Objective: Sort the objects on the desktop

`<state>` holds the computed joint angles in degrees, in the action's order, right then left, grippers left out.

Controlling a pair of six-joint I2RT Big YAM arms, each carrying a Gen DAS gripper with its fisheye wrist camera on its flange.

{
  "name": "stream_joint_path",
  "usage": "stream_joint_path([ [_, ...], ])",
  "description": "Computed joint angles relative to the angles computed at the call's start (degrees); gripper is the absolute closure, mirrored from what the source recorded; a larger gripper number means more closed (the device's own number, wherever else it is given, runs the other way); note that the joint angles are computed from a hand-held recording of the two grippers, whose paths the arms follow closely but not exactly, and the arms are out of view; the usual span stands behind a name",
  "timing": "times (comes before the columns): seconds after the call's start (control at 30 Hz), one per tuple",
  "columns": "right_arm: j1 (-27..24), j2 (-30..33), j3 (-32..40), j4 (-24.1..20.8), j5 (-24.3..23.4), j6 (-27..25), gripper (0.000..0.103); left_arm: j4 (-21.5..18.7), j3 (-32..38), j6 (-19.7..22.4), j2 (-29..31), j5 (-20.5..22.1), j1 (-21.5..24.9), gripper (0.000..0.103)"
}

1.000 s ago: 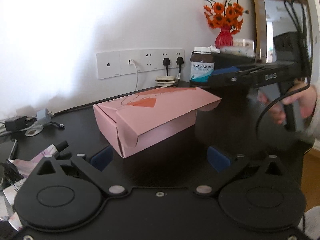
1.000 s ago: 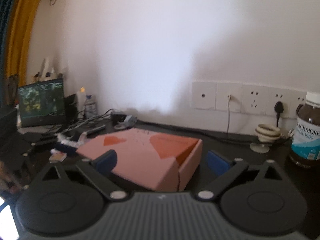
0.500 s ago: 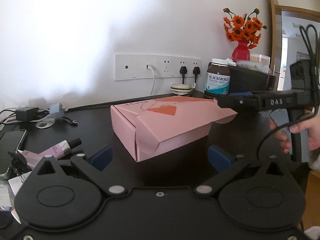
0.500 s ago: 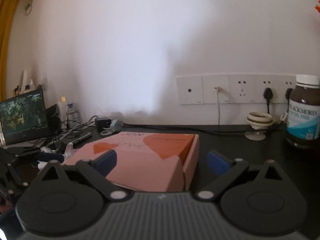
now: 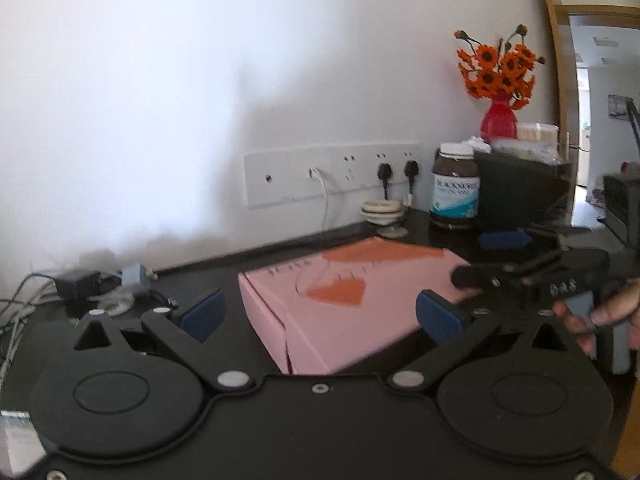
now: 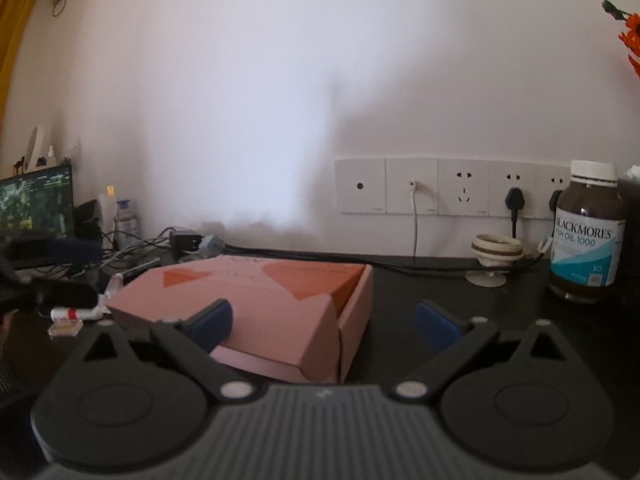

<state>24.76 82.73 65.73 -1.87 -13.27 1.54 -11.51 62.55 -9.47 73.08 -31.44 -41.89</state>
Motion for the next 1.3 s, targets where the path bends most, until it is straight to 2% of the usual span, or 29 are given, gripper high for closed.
stream_joint_path([
  [0.1,-0.40,0.28,0.19,0.21,-0.31,2.19,0.001,0.56,1.51,0.31,1.14,-0.74,0.54,0.000],
  [0.27,-0.65,0.75,1.10,-1.86,-0.10,4.49,0.001,0.06,5.58,-0.11,5.27,-5.21,1.22,0.000],
  [0.37,-0.64,0.85,1.24,-2.07,-0.21,4.84,0.001,-1.25,8.70,-0.72,8.37,-8.05,1.51,0.000],
  [0.57,-0.20,0.91,1.59,-3.15,0.99,4.30,0.001,-3.03,11.63,-1.54,12.00,-9.55,2.11,0.000],
  [0.97,1.18,2.69,4.82,-9.32,4.14,1.67,0.001,-8.18,12.99,-3.82,13.47,-9.59,3.55,0.000],
  [1.3,1.76,3.96,6.94,-13.01,5.94,0.63,0.001,-8.42,12.71,-5.22,13.69,-8.47,3.97,0.000],
])
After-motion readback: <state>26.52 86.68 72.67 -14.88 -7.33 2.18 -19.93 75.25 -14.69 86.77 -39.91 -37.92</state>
